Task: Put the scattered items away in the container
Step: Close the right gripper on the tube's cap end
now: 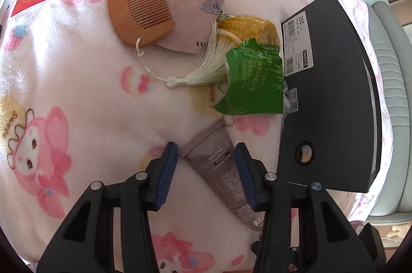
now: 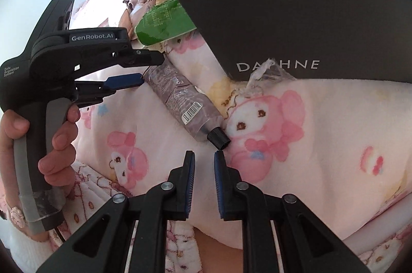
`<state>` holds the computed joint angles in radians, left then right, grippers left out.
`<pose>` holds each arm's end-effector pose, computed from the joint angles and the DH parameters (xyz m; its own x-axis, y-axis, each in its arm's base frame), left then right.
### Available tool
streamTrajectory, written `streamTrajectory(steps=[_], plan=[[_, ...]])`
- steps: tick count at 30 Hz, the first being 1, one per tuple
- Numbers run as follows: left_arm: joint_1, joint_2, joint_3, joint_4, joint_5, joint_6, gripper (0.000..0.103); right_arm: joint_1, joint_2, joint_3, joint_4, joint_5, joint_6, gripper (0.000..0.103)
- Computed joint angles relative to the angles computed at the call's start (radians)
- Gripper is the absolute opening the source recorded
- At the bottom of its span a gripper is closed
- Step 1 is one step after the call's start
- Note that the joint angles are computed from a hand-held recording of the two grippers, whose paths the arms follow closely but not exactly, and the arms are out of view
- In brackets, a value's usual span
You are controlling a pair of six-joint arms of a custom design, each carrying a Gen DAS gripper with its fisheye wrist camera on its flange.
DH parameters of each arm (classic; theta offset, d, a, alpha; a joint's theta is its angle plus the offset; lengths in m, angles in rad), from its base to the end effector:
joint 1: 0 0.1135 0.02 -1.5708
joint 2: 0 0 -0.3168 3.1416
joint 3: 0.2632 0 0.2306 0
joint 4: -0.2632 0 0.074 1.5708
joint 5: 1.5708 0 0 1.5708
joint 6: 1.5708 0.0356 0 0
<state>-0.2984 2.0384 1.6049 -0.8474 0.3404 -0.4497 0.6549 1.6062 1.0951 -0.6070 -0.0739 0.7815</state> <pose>0.3987 -0.1351 0.2541 -0.9850 -0.1257 -0.1184 -0.0664 0.9086 -0.4124 0.2384 0.1864 0.2750 -0.9522 0.1544 -0.2637 0.0530 0.9333 0.3552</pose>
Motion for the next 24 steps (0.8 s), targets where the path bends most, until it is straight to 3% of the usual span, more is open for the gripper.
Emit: streamTrajectory(steps=[6, 11, 17, 24], plan=[[-0.014, -0.045, -0.034, -0.028, 0.030, 0.006, 0.045, -0.019, -0.024, 0.006, -0.034, 0.029, 0.028, 0.013], [-0.042, -0.126, -0.137, 0.020, 0.072, -0.003, 0.046, -0.065, -0.048, -0.001, -0.037, 0.038, 0.031, 0.013], [0.000, -0.082, -0.116, 0.061, 0.081, -0.092, 0.046, -0.114, -0.032, -0.036, 0.008, -0.014, 0.031, 0.016], [-0.066, -0.071, -0.063, -0.032, 0.039, -0.018, 0.048, -0.152, 0.001, -0.045, 0.050, -0.064, 0.047, 0.022]])
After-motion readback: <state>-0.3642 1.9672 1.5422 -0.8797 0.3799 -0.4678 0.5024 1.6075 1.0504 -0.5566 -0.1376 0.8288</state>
